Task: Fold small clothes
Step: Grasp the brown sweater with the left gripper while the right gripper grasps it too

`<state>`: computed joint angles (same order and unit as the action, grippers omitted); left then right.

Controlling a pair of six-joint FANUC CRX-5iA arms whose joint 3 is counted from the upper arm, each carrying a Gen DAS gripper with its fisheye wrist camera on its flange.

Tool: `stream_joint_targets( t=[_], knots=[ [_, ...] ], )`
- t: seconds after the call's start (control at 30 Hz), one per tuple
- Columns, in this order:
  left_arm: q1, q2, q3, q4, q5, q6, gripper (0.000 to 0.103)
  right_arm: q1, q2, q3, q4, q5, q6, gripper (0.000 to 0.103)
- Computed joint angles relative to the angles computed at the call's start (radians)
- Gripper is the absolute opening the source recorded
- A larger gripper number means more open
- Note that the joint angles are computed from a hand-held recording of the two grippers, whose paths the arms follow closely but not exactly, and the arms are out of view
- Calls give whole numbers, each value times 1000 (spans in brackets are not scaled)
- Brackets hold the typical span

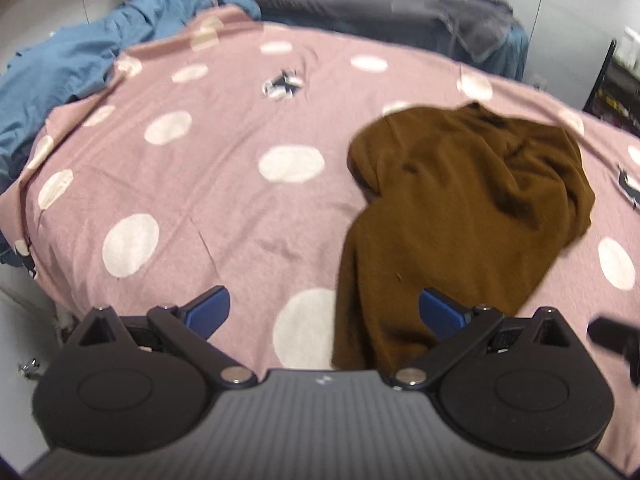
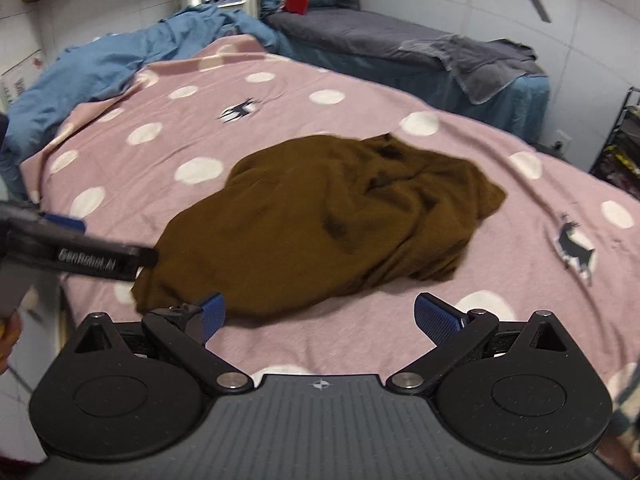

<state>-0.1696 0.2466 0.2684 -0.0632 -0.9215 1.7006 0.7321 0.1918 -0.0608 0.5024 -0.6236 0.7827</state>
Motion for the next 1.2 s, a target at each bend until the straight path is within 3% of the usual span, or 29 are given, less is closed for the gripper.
stream_joint_targets(
  t=[0.07, 0.13, 0.2, 0.27, 0.33, 0.37, 0.47, 0.5, 0.6, 0.67, 0.73, 0.83, 0.93, 1.0, 1.1, 1.17, 1.2],
  knots=[
    [18, -10, -49, 52, 47, -44, 103, -1, 12, 2, -6, -15, -59, 103],
    [28, 9, -47, 89, 29, -84, 98, 2, 37, 30, -16, -53, -34, 103],
    [33, 24, -45, 111, 26, -114, 87, 4, 53, 33, 24, -55, -28, 103],
    [36, 40, -48, 143, 47, -143, 86, -5, 58, 25, 51, -36, -57, 103],
    [36, 75, -25, 178, 41, -169, 85, -20, 71, 55, -10, -35, -37, 103],
    [36, 98, -8, 202, 32, -181, 79, -24, 75, 62, -19, -39, -47, 103],
    [42, 132, -28, 352, 75, -281, 20, -21, 72, 50, 9, -62, -87, 103],
    [38, 132, -45, 392, 103, -318, 12, -20, 62, 31, 37, -59, -110, 103],
    [3, 132, -39, 409, 177, -374, 9, -25, 12, -66, 174, -42, -244, 103],
    [-23, 110, -74, 504, 257, -492, 8, -34, -39, -144, 266, -36, -341, 103],
    [-62, 107, -69, 597, 262, -625, 8, -45, -94, -204, 312, -49, -418, 101],
    [-110, 117, -84, 843, 141, -823, 8, -50, -155, -260, 358, -128, -504, 102],
    [-149, 120, -96, 856, -20, -859, 8, -51, -197, -305, 416, -222, -585, 103],
    [-154, 120, -132, 860, -125, -840, 7, -59, -217, -312, 402, -228, -595, 103],
    [-156, 124, -156, 785, -218, -779, 10, -75, -228, -306, 338, -107, -513, 103],
    [-142, 100, -207, 810, -199, -775, 12, -76, -203, -285, 297, -1, -423, 103],
    [-132, 95, -212, 810, -198, -751, 23, -82, -187, -279, 293, 68, -388, 103]
  ],
)
